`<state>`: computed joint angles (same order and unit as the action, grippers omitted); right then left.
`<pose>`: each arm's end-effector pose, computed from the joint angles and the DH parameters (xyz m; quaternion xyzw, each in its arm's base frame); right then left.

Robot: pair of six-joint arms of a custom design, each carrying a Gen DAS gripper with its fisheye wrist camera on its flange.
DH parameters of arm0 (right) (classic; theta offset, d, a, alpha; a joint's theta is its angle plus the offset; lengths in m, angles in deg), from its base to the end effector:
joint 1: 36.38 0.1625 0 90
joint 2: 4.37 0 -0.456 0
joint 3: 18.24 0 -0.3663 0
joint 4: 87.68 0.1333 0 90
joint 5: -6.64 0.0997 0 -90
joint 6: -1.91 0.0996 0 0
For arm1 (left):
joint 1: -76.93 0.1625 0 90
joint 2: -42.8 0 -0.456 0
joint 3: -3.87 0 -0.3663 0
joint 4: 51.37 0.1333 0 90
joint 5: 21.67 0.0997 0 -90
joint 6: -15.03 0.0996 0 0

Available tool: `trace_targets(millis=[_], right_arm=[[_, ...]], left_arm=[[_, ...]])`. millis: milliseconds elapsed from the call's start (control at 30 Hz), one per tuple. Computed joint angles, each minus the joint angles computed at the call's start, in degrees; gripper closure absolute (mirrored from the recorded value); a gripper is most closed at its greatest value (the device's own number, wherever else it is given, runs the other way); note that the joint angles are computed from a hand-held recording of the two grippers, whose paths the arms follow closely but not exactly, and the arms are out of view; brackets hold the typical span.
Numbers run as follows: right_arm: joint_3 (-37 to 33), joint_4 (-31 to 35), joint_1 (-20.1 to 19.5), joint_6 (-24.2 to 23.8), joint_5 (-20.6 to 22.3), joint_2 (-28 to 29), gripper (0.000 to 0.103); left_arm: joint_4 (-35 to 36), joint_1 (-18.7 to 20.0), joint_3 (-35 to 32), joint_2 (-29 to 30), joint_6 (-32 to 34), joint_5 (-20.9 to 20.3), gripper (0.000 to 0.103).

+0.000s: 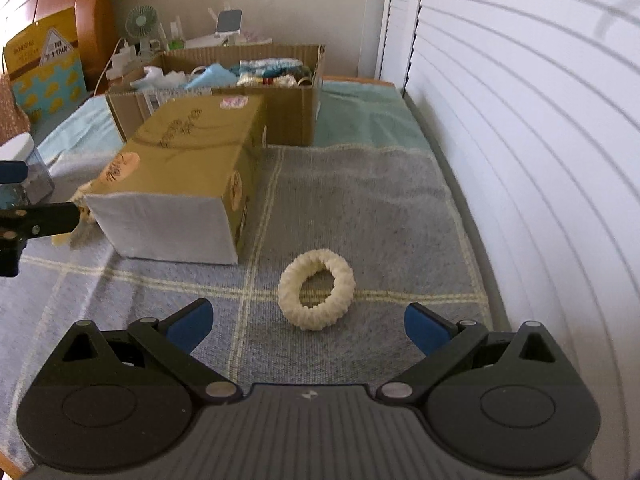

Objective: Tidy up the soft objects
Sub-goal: 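Grasp the beige knotted cloth with the left tool while the right tool approaches the white ring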

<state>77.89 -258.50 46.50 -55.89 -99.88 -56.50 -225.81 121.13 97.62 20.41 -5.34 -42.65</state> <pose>0.0198 -0.6882 0.2513 0.3609 -0.8681 0.1905 0.2828 -0.3038 -0.6111 -0.0231 0.1172 0.8128 -0.3859 0.4204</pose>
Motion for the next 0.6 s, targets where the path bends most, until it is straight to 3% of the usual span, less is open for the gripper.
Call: trace_targets(millis=[233, 367, 600], right_arm=[[0.2, 0.7, -0.2, -0.5, -0.1, -0.2, 0.000], [0.5, 0.7, -0.3, -0.7, 0.0, -0.4, 0.000], [1.3, -0.2, -0.7, -1.5, 1.3, -0.7, 0.000]], left_arm=[[1.6, 1.3, -1.0, 0.7, -2.1, 1.0, 0.008], [0.5, 2.0, -1.8, 1.2, -0.8, 0.5, 0.025], [-0.9, 2.8, -2.5, 1.8, 0.0, -1.1, 0.029]])
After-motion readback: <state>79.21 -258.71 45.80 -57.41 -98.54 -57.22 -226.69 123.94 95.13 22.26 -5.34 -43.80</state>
